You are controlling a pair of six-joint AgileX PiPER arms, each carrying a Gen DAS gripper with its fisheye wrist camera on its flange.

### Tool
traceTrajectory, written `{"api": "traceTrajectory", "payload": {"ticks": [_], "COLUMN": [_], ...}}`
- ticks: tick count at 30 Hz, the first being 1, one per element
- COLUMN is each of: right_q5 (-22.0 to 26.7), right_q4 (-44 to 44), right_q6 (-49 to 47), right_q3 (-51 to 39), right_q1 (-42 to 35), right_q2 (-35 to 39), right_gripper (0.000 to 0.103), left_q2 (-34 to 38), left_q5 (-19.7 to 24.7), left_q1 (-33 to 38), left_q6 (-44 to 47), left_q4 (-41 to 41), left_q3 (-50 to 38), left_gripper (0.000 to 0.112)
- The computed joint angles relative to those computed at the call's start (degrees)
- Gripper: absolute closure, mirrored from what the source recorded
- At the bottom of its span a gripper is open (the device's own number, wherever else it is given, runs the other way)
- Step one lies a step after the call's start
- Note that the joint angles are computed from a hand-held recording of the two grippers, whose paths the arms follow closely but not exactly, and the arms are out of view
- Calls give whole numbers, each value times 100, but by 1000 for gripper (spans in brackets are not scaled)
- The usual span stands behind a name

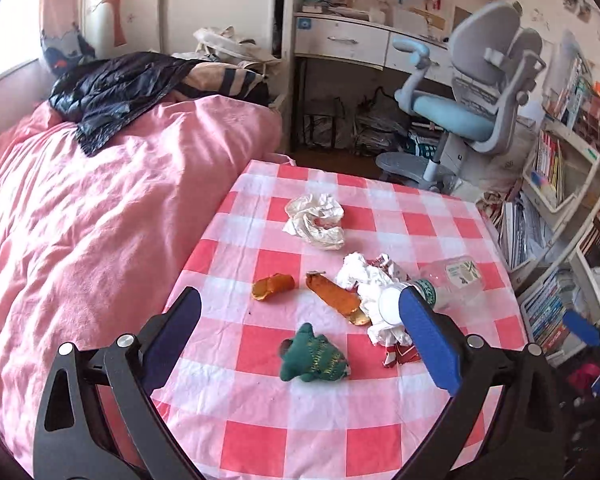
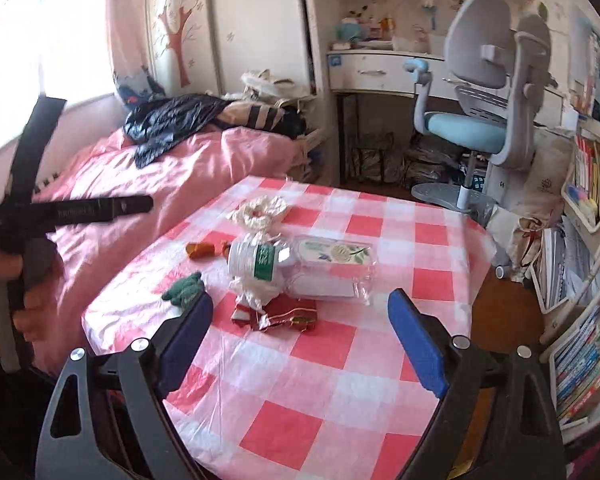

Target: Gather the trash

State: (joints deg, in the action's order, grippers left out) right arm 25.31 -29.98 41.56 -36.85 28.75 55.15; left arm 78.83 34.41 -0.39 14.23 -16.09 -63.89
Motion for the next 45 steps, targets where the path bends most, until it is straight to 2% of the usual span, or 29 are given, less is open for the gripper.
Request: {"api": "traceTrajectory", "payload": {"ticks": [2,3,8,21,45], "right_q5": [55,46,515,852,852], "right_q4": [-379,-225,-690,-760,-662], "right_q6": [397,276,567,545,425], "right_q3": [-63,-135,-300,-479,-466], "right_q1": [249,251,814,898,856], "right_q2": [215,341,630,1005,1018], "right_gripper": [17,17,18,16,15], "left_q2": [100,135,296,271,320], "left_q5": [120,204,744,984,945], "left_q1": [528,780,1424,1447,1360], "left_q6": [711,1049,1651,1896,1817], "left_q4": [-665,-931,-1483,-1545,-1412], "left_q3": [-96,-92,-237,-231,-218], "left_gripper": [17,17,17,17,17]}}
